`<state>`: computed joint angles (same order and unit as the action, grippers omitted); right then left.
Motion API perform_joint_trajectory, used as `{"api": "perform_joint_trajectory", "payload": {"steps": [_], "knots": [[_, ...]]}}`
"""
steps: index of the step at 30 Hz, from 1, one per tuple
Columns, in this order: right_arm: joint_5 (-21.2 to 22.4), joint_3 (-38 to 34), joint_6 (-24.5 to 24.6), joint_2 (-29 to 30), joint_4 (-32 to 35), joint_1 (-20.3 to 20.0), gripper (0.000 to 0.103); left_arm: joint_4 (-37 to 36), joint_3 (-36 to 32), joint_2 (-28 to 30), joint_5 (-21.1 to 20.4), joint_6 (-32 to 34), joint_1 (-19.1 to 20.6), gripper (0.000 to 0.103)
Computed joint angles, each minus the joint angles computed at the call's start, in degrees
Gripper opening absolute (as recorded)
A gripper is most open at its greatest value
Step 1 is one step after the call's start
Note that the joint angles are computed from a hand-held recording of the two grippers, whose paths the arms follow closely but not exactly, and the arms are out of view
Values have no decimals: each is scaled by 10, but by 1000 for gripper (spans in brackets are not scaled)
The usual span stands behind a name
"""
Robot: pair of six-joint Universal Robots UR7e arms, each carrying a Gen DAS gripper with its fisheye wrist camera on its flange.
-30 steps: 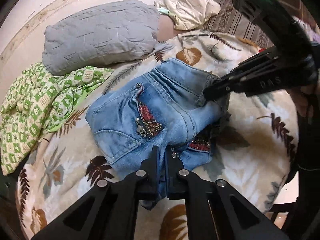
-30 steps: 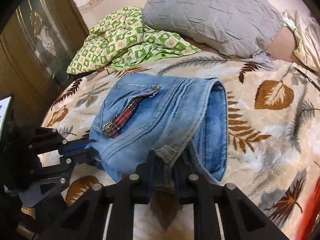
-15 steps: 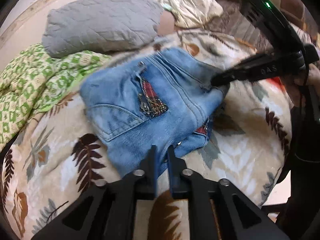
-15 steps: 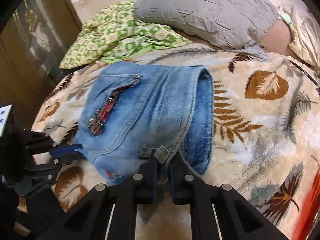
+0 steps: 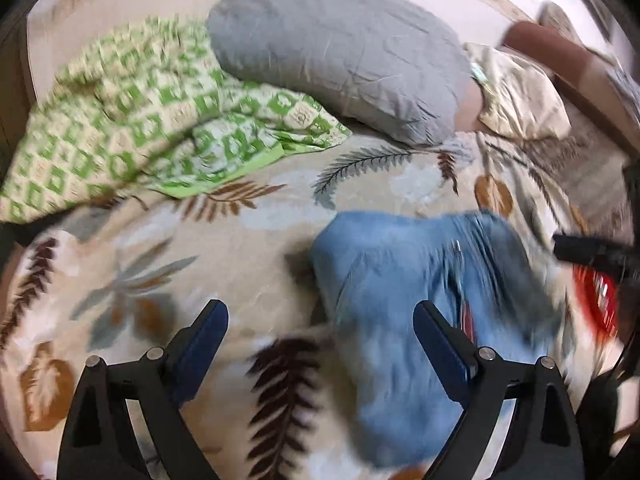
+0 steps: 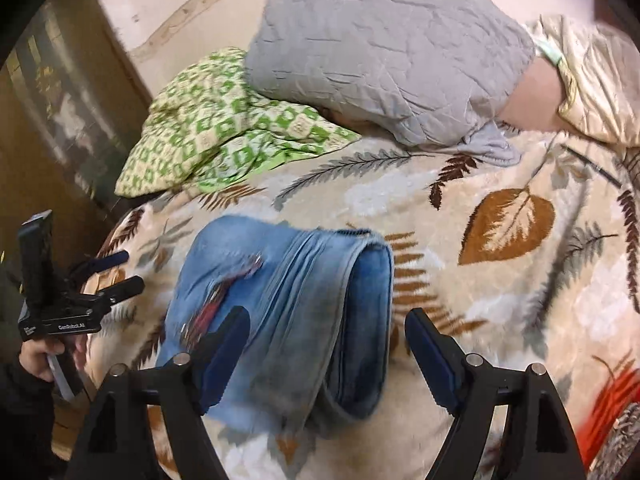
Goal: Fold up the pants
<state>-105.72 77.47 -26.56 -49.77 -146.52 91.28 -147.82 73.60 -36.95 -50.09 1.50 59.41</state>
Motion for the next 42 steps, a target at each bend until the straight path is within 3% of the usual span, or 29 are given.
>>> {"api": "perform_joint_trajectory", "payload": {"steps": [4, 10, 12, 13, 14, 15, 17, 19, 21, 23, 27, 29, 31, 33, 34, 35, 36, 37, 38, 39, 42], "knots": [[19, -93, 77, 54, 83, -15, 78, 110, -116, 57, -41, -60, 20, 94], [43, -194, 137, 115, 178, -30, 72, 199, -242, 127, -55, -39, 36, 94], [51, -214, 135, 127, 196, -31, 56, 210, -260, 135, -60, -35, 38, 94], [52, -226, 131, 135, 208, -31, 34, 203, -257, 135, -60, -24, 37, 82], [58, -234, 126, 141, 216, -31, 16, 205, -258, 135, -70, -12, 38, 20], [62, -238, 117, 144, 221, -30, 11, 231, -270, 139, -84, -15, 41, 14], [42, -231, 86, 147, 203, -22, 7, 241, -272, 144, -68, -16, 38, 13], [28, -217, 62, 144, 179, -14, 7, 225, -259, 137, -73, -4, 37, 13], [38, -206, 48, 136, 170, -15, 6, 209, -245, 125, -101, -11, 43, 13], [13, -197, 31, 130, 157, -16, 6, 198, -237, 117, -131, -10, 50, 13], [-11, -199, 35, 138, 158, -23, 6, 248, -273, 150, -88, -38, 57, 14], [-50, -181, 5, 144, 114, -14, 6, 240, -268, 150, -87, -42, 59, 14], [-59, -180, 2, 147, 105, -12, 6, 245, -270, 149, -93, -51, 61, 15], [-58, -181, 7, 145, 104, -12, 12, 227, -256, 143, -76, -44, 55, 24], [-55, -177, 6, 141, 101, -12, 18, 194, -231, 132, -53, -39, 47, 45], [-42, -170, 8, 131, 104, -13, 25, 154, -198, 117, -28, -37, 40, 74], [-36, -161, 13, 122, 105, -13, 28, 118, -167, 101, -26, -35, 35, 83], [-33, -150, 22, 108, 107, -12, 37, 75, -128, 78, -45, -29, 30, 87], [-27, -141, 32, 96, 111, -12, 54, 50, -100, 60, -64, -22, 27, 87], [-17, -124, 39, 79, 109, -13, 62, 29, -65, 38, -74, -13, 20, 87], [25, -67, 40, 27, 101, -19, 66, -1, 22, -13, -73, 25, -6, 88]]}}
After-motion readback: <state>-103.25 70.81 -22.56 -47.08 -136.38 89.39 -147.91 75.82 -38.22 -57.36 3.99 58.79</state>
